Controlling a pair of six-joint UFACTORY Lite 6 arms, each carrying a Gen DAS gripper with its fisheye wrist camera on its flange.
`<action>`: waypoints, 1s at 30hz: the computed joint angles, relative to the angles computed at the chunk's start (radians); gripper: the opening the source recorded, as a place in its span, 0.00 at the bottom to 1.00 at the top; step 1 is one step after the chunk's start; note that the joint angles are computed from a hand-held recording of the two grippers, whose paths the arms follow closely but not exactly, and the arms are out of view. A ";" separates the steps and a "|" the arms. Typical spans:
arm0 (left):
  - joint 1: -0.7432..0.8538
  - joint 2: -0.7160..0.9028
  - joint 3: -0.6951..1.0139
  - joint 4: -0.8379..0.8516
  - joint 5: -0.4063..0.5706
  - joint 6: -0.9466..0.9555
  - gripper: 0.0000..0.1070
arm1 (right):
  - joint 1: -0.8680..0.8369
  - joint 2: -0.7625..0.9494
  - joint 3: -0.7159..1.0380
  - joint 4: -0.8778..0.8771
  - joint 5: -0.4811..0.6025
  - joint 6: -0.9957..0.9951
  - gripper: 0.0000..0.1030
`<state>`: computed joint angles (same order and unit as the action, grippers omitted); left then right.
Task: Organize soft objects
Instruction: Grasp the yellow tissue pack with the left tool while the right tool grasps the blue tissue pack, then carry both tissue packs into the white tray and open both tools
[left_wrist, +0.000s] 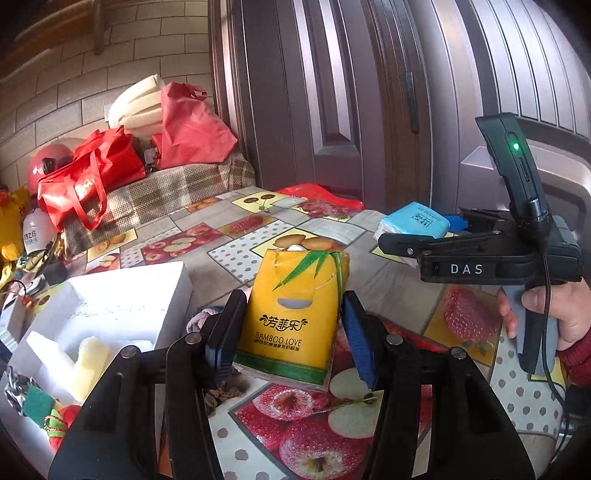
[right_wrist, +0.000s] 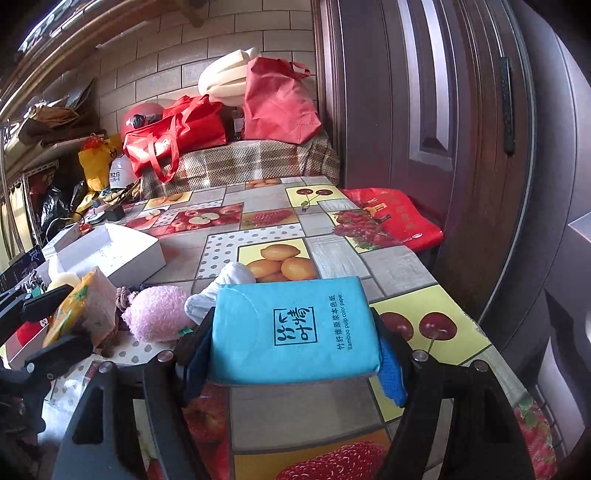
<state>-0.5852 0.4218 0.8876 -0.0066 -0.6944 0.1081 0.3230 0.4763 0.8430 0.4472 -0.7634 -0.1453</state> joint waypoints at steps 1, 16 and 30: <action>0.010 -0.008 -0.013 0.005 -0.019 -0.017 0.49 | 0.005 0.006 0.009 0.016 0.000 -0.020 0.72; 0.037 -0.048 -0.083 -0.049 -0.123 -0.057 0.49 | 0.035 -0.014 -0.042 0.068 -0.101 -0.038 0.72; 0.070 -0.101 -0.173 -0.108 -0.197 -0.064 0.49 | 0.114 -0.035 -0.090 0.062 -0.225 0.043 0.72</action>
